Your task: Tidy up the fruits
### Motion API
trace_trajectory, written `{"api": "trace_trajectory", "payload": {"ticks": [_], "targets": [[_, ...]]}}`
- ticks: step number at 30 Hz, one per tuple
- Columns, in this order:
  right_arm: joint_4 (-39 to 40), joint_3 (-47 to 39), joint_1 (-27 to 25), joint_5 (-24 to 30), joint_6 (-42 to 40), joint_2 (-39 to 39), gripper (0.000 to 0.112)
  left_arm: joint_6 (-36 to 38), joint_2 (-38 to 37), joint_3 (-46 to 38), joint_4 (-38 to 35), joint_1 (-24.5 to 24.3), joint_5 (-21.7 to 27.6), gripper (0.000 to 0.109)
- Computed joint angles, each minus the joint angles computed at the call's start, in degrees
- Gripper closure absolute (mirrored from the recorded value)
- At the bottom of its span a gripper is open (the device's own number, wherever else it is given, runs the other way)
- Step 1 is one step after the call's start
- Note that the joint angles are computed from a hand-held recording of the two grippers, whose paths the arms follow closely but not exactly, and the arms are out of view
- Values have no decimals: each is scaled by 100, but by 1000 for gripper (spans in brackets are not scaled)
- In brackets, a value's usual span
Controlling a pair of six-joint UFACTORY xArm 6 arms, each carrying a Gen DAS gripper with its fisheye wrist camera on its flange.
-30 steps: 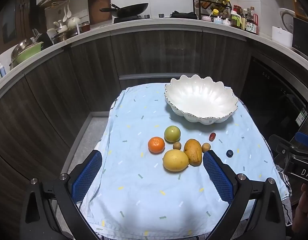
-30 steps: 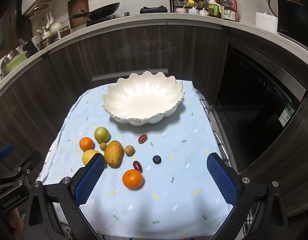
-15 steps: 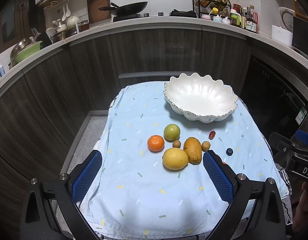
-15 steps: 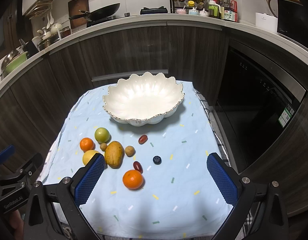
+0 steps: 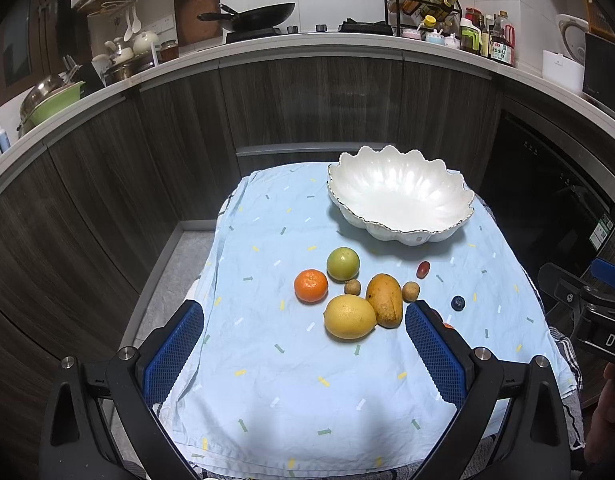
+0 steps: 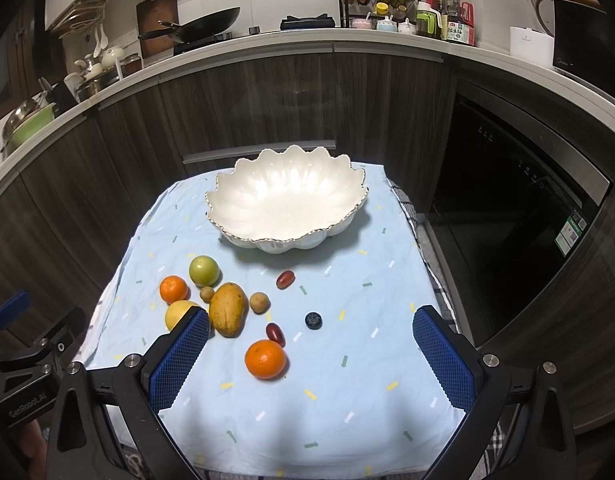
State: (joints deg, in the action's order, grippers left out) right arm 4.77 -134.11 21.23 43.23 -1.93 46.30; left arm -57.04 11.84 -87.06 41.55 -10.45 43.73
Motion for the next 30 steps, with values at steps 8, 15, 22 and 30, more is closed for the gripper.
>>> {"api": "trace_trajectory", "payload": {"ticks": [8, 15, 22, 30], "targets": [[-2, -8, -1, 1, -2, -3, 10, -4, 3, -2, 2, -1, 3, 6], [-22, -18, -5, 11, 16, -18, 10, -9, 64, -42, -2, -3, -12, 6], [-36, 234, -6, -104, 29, -170, 10, -25, 67, -24, 12, 0, -25, 6], [-14, 3, -19, -21, 1, -37, 10, -26, 68, -19, 11, 0, -27, 6]]}}
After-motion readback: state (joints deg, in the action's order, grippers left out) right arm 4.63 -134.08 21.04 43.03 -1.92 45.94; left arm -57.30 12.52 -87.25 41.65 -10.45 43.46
